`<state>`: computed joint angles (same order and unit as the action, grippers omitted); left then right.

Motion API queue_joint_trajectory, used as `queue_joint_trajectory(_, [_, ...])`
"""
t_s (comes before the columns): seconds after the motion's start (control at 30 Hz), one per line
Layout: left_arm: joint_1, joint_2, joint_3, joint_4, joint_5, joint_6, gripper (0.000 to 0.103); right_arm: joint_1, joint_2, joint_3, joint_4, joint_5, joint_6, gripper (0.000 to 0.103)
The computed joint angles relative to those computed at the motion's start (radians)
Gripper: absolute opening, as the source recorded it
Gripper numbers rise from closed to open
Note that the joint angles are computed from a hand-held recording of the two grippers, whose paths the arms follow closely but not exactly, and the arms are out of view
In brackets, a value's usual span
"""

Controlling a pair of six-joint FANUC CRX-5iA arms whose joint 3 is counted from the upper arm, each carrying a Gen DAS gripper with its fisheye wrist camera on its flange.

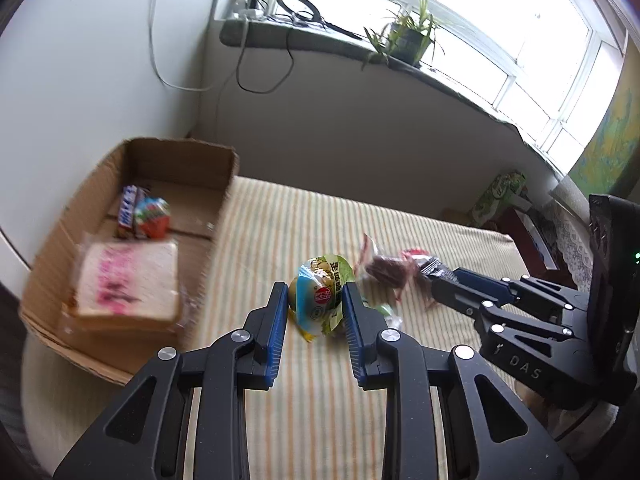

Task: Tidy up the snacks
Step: 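Carry the green candy to the box with the left tool while the right tool carries a black wrapped snack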

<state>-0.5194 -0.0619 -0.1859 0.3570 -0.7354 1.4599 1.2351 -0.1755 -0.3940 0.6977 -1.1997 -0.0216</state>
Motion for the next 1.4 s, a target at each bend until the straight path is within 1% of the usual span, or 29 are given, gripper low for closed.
queue_joint_trajectory(0.17, [0.041,-0.012,0.01,0.008,-0.016,-0.028,0.026,-0.037,0.048,0.075,0.007,0.028,0.044,0.028])
queue_joint_trajectory(0.5, [0.123,-0.024,0.01,0.022,0.006,-0.059,0.025,-0.119,0.175,0.225,0.001,0.113,0.182,0.028])
queue_joint_trajectory(0.53, [0.131,-0.023,0.01,0.025,0.009,-0.068,0.022,-0.128,0.189,0.241,-0.002,0.126,0.196,0.028])
queue_joint_trajectory(0.63, [0.154,-0.016,0.017,0.016,0.016,-0.08,0.021,-0.146,0.219,0.274,-0.019,0.149,0.227,0.028])
queue_joint_trajectory(0.73, [0.178,-0.013,0.015,0.02,0.021,-0.086,0.021,-0.17,0.25,0.31,-0.047,0.194,0.248,0.028])
queue_joint_trajectory(0.87, [0.199,-0.008,0.015,0.012,0.014,-0.074,0.021,-0.197,0.329,0.403,-0.093,0.237,0.332,0.028])
queue_joint_trajectory(1.03, [0.226,-0.008,0.02,-0.011,-0.007,-0.043,0.021,-0.219,0.427,0.517,-0.148,0.239,0.445,0.028])
queue_joint_trajectory(1.1, [0.235,-0.01,0.017,-0.01,-0.013,-0.042,0.021,-0.228,0.45,0.548,-0.181,0.237,0.478,0.028])
queue_joint_trajectory(1.2, [0.244,-0.018,0.01,-0.014,-0.015,-0.039,0.021,-0.235,0.472,0.577,-0.206,0.233,0.5,0.028])
queue_joint_trajectory(1.33, [0.254,-0.016,0.007,-0.002,-0.016,-0.045,0.021,-0.238,0.48,0.59,-0.2,0.221,0.495,0.029])
queue_joint_trajectory(1.37, [0.255,-0.015,0.007,0.001,-0.016,-0.047,0.021,-0.24,0.477,0.59,-0.206,0.22,0.495,0.03])
queue_joint_trajectory(1.4, [0.255,-0.013,0.008,0.003,-0.017,-0.048,0.022,-0.242,0.475,0.59,-0.208,0.217,0.494,0.039])
